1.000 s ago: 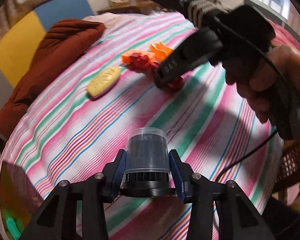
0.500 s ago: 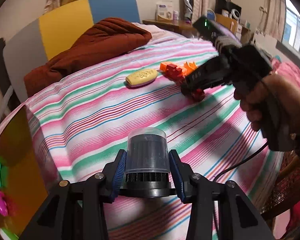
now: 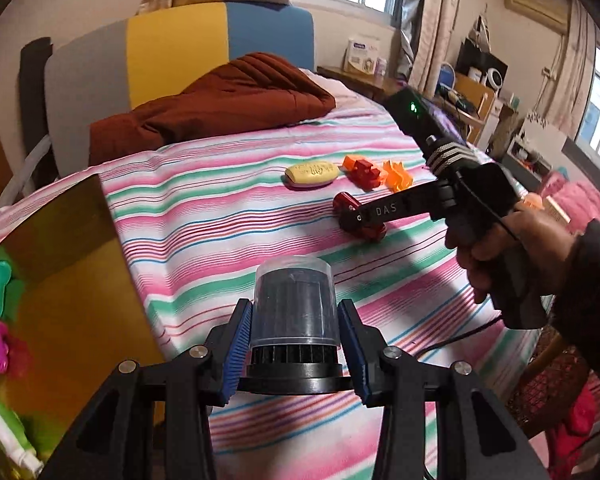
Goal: Organize rigid objects
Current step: 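Carry the black-clear cup into the gold tray and open the left gripper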
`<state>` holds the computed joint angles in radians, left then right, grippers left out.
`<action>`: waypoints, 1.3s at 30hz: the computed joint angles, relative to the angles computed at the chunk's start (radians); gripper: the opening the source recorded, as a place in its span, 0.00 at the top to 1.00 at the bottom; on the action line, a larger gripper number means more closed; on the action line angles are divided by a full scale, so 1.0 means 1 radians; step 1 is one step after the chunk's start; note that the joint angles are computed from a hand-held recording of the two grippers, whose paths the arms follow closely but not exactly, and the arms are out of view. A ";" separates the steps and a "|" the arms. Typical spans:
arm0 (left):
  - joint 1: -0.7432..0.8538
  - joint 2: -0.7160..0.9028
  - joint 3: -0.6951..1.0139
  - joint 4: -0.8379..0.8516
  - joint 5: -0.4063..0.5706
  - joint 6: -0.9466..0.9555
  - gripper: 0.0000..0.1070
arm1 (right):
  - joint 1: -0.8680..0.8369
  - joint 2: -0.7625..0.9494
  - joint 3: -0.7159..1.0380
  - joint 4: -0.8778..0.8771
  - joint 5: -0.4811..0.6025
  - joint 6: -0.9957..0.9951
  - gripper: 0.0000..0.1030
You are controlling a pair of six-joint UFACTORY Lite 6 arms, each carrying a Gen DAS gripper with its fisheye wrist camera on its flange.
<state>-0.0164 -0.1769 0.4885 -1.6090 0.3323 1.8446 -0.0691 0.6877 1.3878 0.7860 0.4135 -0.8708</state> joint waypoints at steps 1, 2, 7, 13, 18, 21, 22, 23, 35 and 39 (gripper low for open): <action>0.017 -0.020 -0.010 0.020 0.013 -0.016 0.59 | -0.003 0.001 0.000 0.013 0.002 -0.006 0.74; 0.036 -0.052 -0.024 0.065 0.026 -0.063 0.59 | -0.003 -0.002 -0.006 0.020 0.000 -0.009 0.74; 0.146 -0.144 -0.043 0.222 0.101 -0.208 0.59 | -0.010 -0.008 -0.018 0.031 -0.019 -0.030 0.73; 0.351 -0.245 -0.054 0.356 0.246 -0.305 0.59 | 0.010 -0.001 -0.007 0.011 -0.044 0.002 0.72; 0.618 -0.240 -0.005 0.430 0.382 -0.308 0.59 | 0.044 -0.018 -0.036 -0.067 -0.110 0.044 0.74; 0.785 -0.177 0.059 0.439 0.423 -0.277 0.59 | 0.045 -0.021 -0.046 -0.054 -0.123 0.012 0.74; 0.838 -0.139 0.091 0.441 0.437 -0.270 0.59 | 0.047 -0.022 -0.049 -0.058 -0.129 0.014 0.74; 0.878 -0.109 0.117 0.439 0.439 -0.264 0.59 | 0.048 -0.023 -0.050 -0.063 -0.132 0.018 0.74; 1.097 0.360 0.527 0.471 0.476 -0.424 0.59 | 0.082 -0.036 -0.077 -0.163 -0.197 0.097 0.74; 1.063 0.422 0.560 0.456 0.410 -0.408 0.59 | 0.085 -0.044 -0.090 -0.151 -0.211 0.080 0.74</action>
<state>1.0462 0.2449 1.0487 -1.1534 0.7423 1.4368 0.0162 0.6436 1.2973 0.6354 0.2026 -0.7912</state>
